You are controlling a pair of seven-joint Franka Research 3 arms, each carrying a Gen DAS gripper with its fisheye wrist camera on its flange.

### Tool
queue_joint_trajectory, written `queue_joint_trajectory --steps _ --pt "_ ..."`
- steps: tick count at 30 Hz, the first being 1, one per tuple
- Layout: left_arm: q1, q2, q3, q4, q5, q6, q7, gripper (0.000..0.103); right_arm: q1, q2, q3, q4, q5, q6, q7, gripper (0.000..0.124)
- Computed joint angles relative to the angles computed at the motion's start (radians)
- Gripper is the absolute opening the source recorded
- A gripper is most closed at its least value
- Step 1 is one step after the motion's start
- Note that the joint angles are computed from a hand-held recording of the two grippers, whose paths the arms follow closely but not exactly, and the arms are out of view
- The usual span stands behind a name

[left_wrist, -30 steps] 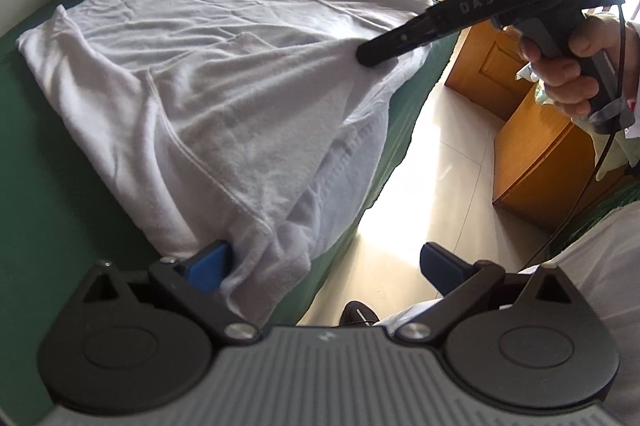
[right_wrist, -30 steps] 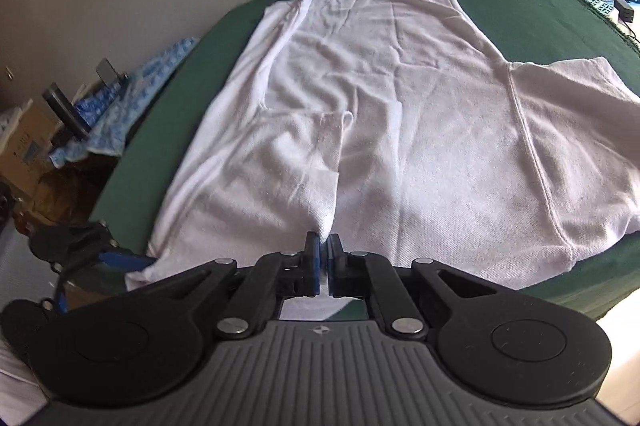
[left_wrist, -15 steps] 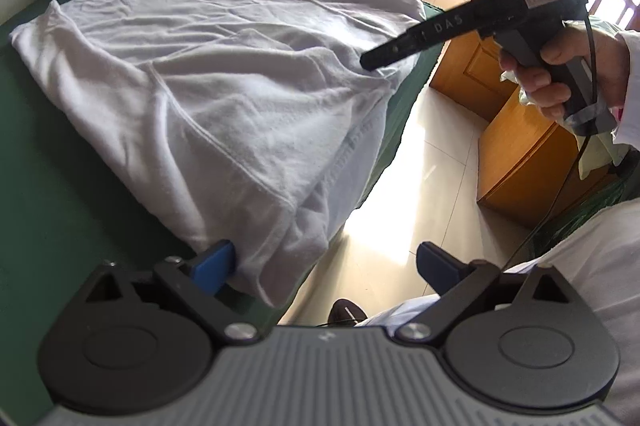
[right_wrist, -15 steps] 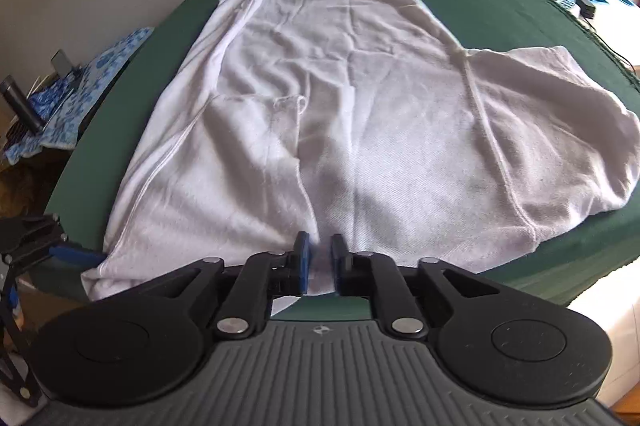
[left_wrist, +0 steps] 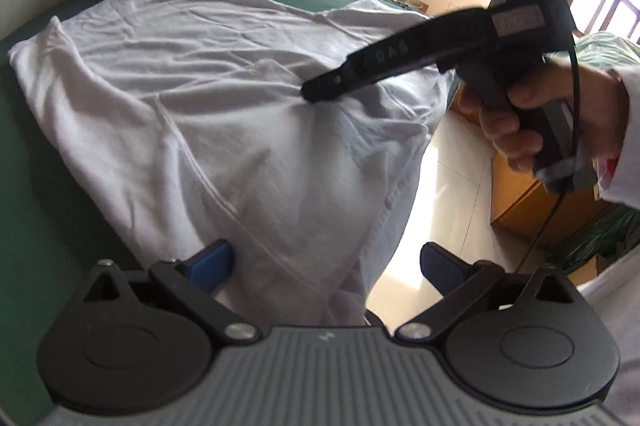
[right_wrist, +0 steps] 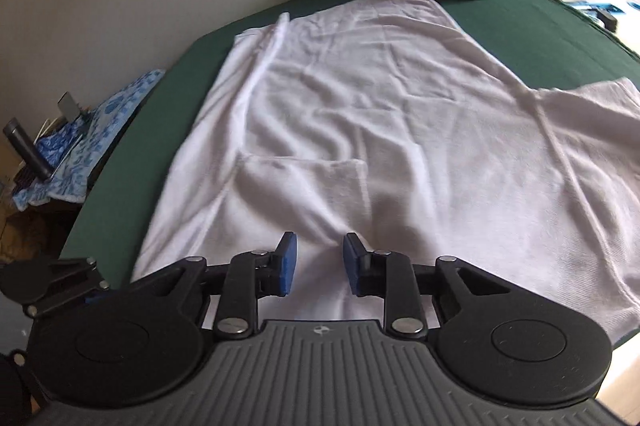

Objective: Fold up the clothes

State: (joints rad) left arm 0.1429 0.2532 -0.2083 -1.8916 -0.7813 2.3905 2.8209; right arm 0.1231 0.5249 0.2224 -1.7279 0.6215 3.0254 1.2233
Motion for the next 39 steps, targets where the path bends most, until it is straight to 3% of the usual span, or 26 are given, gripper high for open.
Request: queue_joint_trajectory --steps 3,6,7,10,13,14,16,21,23,25,28,29,30,31,33,35,39 --pt "-0.02 -0.033 0.009 -0.027 0.054 0.011 -0.049 0.1 -0.109 -0.005 0.095 -0.007 0.102 -0.022 -0.069 0.001" --pt "-0.039 -0.027 0.009 0.004 0.07 0.035 -0.129 0.098 -0.198 -0.009 0.172 0.001 0.242 -0.082 -0.18 0.019" --pt "-0.044 -0.021 0.006 0.018 0.069 0.051 -0.15 0.099 -0.201 -0.007 0.167 0.011 0.249 -0.111 -0.213 0.022" --pt "-0.084 0.035 0.0 0.084 0.128 0.134 -0.279 0.099 -0.193 0.004 0.129 0.054 0.229 -0.217 -0.298 0.017" --pt "-0.128 0.113 0.004 0.168 0.257 0.159 -0.479 0.099 -0.231 -0.002 0.107 0.09 0.28 -0.316 -0.373 0.02" --pt "-0.144 0.137 0.008 0.194 0.299 0.162 -0.543 0.099 -0.222 -0.017 0.077 0.081 0.276 -0.292 -0.372 0.027" --pt "-0.172 0.164 0.013 0.213 0.376 0.179 -0.636 0.1 -0.186 -0.049 -0.008 0.059 0.248 -0.212 -0.334 0.056" --pt "-0.213 0.161 0.009 0.193 0.53 0.264 -0.785 0.101 -0.206 -0.094 -0.146 0.015 0.227 -0.182 -0.185 0.056" --pt "-0.205 0.162 -0.014 0.202 0.547 0.277 -0.824 0.101 -0.223 -0.094 -0.178 0.013 0.186 -0.226 -0.136 0.056" --pt "-0.201 0.166 -0.037 0.212 0.567 0.301 -0.864 0.101 -0.26 -0.079 -0.175 0.034 0.18 -0.322 -0.131 0.056" --pt "-0.199 0.183 -0.064 0.241 0.596 0.314 -0.91 0.101 -0.312 -0.058 -0.124 0.057 0.282 -0.373 -0.217 0.049" --pt "-0.202 0.191 -0.067 0.253 0.61 0.31 -0.926 0.101 -0.312 -0.046 -0.12 0.073 0.301 -0.383 -0.225 0.042" --pt "-0.207 0.196 -0.066 0.261 0.627 0.309 -0.94 0.101 -0.304 -0.032 -0.122 0.091 0.301 -0.388 -0.223 0.019" --pt "-0.213 0.197 -0.062 0.263 0.648 0.314 -0.956 0.101 -0.294 -0.017 -0.125 0.112 0.294 -0.394 -0.218 0.007" --pt "-0.21 0.188 -0.056 0.255 0.674 0.331 -0.985 0.101 -0.287 -0.004 -0.102 0.133 0.326 -0.35 -0.27 0.006" --pt "-0.199 0.174 -0.052 0.243 0.688 0.347 -1.011 0.101 -0.305 -0.006 -0.042 0.157 0.398 -0.33 -0.419 0.006" --pt "-0.174 0.149 -0.033 0.23 0.704 0.356 -1.076 0.101 -0.306 -0.035 0.016 0.179 0.456 -0.495 -0.692 0.008"
